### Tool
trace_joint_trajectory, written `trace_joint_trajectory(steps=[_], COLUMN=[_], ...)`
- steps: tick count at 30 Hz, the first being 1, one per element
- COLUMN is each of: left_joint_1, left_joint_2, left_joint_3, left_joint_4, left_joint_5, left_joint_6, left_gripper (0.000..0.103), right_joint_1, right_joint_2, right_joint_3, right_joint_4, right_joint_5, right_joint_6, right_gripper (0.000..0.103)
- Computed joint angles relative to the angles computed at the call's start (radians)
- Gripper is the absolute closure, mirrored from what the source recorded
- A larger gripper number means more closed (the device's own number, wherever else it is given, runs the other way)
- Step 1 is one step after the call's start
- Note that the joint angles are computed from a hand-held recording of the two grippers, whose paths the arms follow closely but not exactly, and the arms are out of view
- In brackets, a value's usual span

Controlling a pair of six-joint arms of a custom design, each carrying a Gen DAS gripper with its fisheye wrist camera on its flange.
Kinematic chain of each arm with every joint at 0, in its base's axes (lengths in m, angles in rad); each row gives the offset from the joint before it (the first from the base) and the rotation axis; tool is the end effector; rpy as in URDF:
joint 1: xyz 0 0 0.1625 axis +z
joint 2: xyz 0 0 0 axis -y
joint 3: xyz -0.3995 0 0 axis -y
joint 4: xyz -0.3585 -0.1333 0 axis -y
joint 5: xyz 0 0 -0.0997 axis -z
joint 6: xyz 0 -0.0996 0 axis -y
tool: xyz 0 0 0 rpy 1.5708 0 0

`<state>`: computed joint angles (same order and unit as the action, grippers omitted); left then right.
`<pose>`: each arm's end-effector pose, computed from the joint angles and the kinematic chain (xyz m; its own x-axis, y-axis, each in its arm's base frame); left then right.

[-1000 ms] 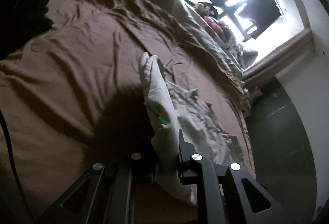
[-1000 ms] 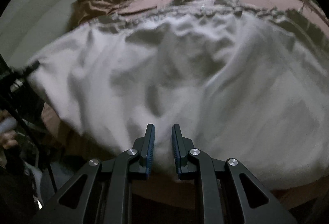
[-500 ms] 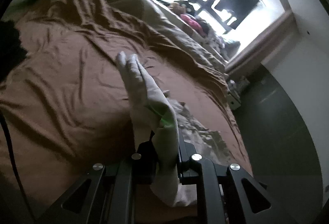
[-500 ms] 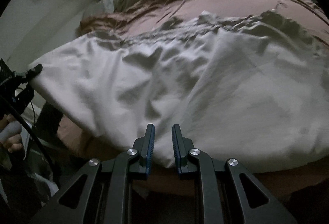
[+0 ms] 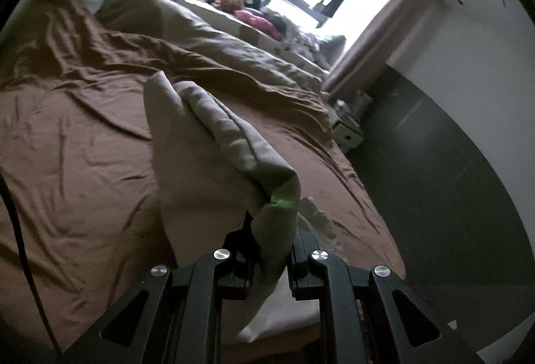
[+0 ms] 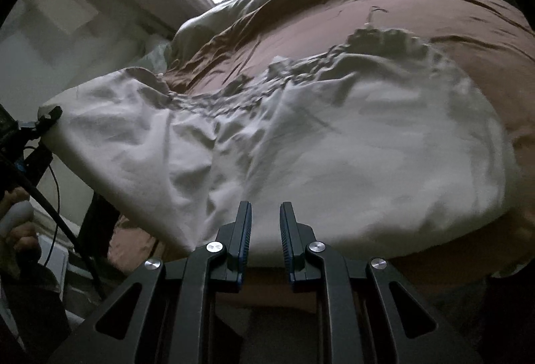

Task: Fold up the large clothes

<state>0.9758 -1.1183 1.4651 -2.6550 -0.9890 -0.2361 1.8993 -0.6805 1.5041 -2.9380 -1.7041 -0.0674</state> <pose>-0.2039 -0.6367 0.4054 -0.9711 0.0144 -0.2382 0.1931 0.6340 -0.7489 0.3364 -0.6149 0.1179 -0.9395 -0.3087 0.1483 -0.3402 0.7911 -0.5084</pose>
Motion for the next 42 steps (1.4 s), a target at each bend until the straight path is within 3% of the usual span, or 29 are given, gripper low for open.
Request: trace_joint_trajectory(steps=[9,13,14,16,17,20,22,24,25,27,28,34,38,42], left_joint_1=[-0.023,-0.013,-0.01,0.002,0.008,0.033,0.04,0.04,0.041,0.045,0.049,0.086,0.112,0.15], left_joint_2=[0.209,0.346,0.379,0.456,0.48,0.506,0.493,0.466,0.449,0.425,0.412,0.351,0.292,0.255], left_joint_3=[-0.205,-0.321,-0.353,-0.438,-0.46,-0.473,-0.455,-0.419,-0.398,-0.378,-0.365,-0.299,-0.227,-0.169], left_joint_4=[0.107,0.2,0.246,0.388,0.424,0.426,0.398,0.36,0.345,0.334,0.326,0.281,0.257,0.219], left_joint_5=[-0.069,-0.145,-0.169,-0.246,-0.279,-0.377,-0.361,-0.337,-0.318,-0.288,-0.269,-0.188,-0.146,-0.122], left_joint_6=[0.035,0.032,0.04,0.055,0.056,0.052,0.04,0.039,0.032,0.018,0.012,-0.041,-0.074,-0.094], left_gripper=[0.087,0.086,0.082,0.063,0.058,0.046,0.025,0.022,0.022,0.022,0.022,0.022,0.022,0.022], right_joint_1=[-0.076,-0.108,-0.114,-0.131,-0.137,-0.16,-0.178,-0.186,-0.185,-0.184,-0.183,-0.175,-0.158,-0.149], right_joint_2=[-0.093,-0.146,-0.156,-0.183,-0.194,-0.221,-0.23,-0.226,-0.223,-0.213,-0.207,-0.138,-0.073,0.008], right_joint_3=[0.108,0.16,0.168,0.191,0.201,0.214,0.214,0.199,0.194,0.181,0.172,0.055,-0.054,-0.21], right_joint_4=[-0.066,-0.091,-0.095,-0.104,-0.104,-0.076,-0.052,-0.031,-0.031,-0.032,-0.029,0.044,0.105,0.239], right_joint_5=[0.04,0.038,0.034,0.029,0.028,0.044,0.074,0.079,0.076,0.089,0.103,0.165,0.118,0.073], right_joint_6=[0.018,0.025,0.029,0.036,0.037,0.037,0.052,0.063,0.062,0.059,0.061,0.025,0.012,0.008], right_gripper=[0.089,0.089,0.089,0.089,0.089,0.088,0.088,0.087,0.08,0.045,0.021,0.019,0.019,0.019])
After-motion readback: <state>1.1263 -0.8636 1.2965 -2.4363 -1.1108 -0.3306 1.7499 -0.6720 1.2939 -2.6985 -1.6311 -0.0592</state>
